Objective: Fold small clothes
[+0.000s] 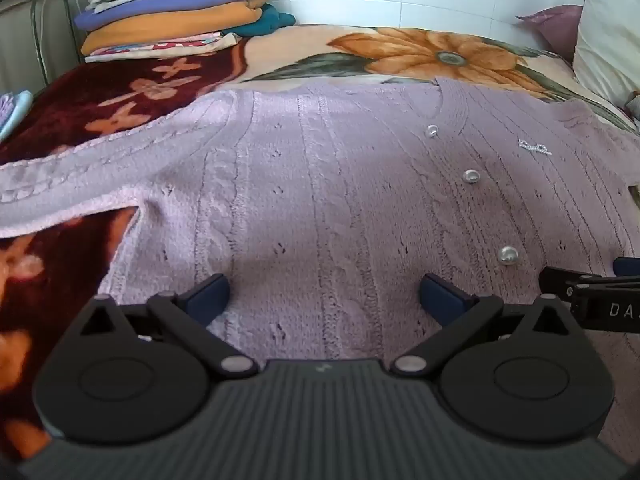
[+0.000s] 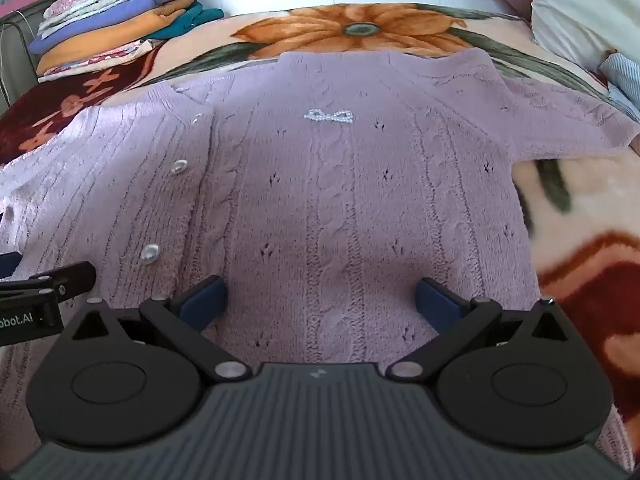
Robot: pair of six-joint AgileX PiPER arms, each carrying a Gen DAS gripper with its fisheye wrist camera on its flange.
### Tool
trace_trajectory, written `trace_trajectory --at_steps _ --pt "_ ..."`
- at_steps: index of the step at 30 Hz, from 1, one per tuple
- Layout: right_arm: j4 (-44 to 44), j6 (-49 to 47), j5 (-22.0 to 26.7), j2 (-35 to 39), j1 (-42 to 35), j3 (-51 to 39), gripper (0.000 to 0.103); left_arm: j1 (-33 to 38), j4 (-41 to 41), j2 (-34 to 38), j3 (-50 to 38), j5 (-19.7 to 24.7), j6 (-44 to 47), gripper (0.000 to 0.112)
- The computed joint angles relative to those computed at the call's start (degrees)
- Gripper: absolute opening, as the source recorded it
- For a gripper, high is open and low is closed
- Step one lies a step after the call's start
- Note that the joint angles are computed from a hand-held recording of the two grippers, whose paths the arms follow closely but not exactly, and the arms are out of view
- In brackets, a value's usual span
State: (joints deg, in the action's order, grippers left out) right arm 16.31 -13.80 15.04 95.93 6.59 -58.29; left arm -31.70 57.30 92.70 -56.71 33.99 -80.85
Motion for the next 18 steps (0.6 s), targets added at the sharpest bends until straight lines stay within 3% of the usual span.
trace_trajectory --at_steps 8,18 --pt "4.4 -3.8 0.1 0.5 -0.5 -0.3 0.103 -0.1 0.4 0.1 0.2 0.0 -0.3 0.103" --pt "-0.9 0.8 -0.5 0.4 0.3 -0.1 0.103 -0.2 -0.2 0.2 -0.1 0.4 0.9 0.103"
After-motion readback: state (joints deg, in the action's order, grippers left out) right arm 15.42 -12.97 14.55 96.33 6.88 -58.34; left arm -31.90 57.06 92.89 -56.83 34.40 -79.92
